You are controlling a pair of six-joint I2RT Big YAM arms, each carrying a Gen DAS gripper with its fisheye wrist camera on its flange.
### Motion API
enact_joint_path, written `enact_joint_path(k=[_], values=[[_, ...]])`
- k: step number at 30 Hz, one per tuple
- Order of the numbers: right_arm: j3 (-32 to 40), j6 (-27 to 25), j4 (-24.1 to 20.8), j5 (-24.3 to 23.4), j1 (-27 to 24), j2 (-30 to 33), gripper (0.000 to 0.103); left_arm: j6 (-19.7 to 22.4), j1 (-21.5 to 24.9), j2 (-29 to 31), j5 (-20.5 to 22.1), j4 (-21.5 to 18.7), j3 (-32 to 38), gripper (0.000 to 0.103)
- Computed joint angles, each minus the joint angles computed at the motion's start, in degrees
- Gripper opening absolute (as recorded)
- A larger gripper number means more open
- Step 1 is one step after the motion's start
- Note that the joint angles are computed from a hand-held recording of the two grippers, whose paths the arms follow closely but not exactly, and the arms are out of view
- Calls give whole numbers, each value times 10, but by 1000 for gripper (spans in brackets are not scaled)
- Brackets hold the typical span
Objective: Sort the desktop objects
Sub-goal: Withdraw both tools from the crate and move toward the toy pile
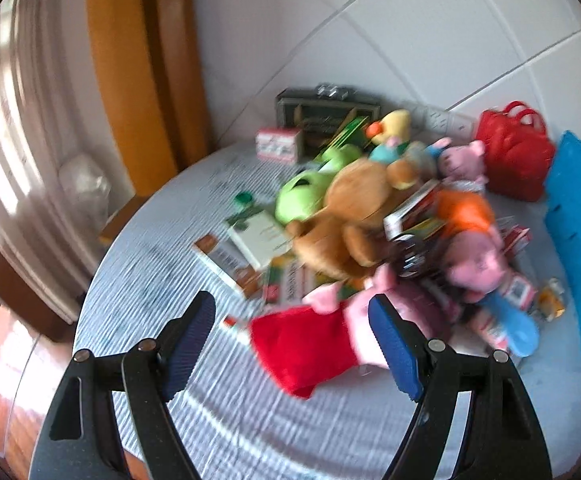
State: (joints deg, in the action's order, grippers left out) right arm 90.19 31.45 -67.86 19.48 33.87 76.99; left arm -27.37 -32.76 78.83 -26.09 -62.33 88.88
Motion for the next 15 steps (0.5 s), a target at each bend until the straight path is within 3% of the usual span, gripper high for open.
enact_joint_path(k=[8,11,15], values=[[-15,-10,6,-61,-12,20,103,-43,21,-1,48,-30,-46,79],[-18,-29,16,-84,-12,29,103,-81,24,5,71,-44,-54,79],[1,-39,24,-104,2,56,103,-73,26,10,88,-46,-59,79]])
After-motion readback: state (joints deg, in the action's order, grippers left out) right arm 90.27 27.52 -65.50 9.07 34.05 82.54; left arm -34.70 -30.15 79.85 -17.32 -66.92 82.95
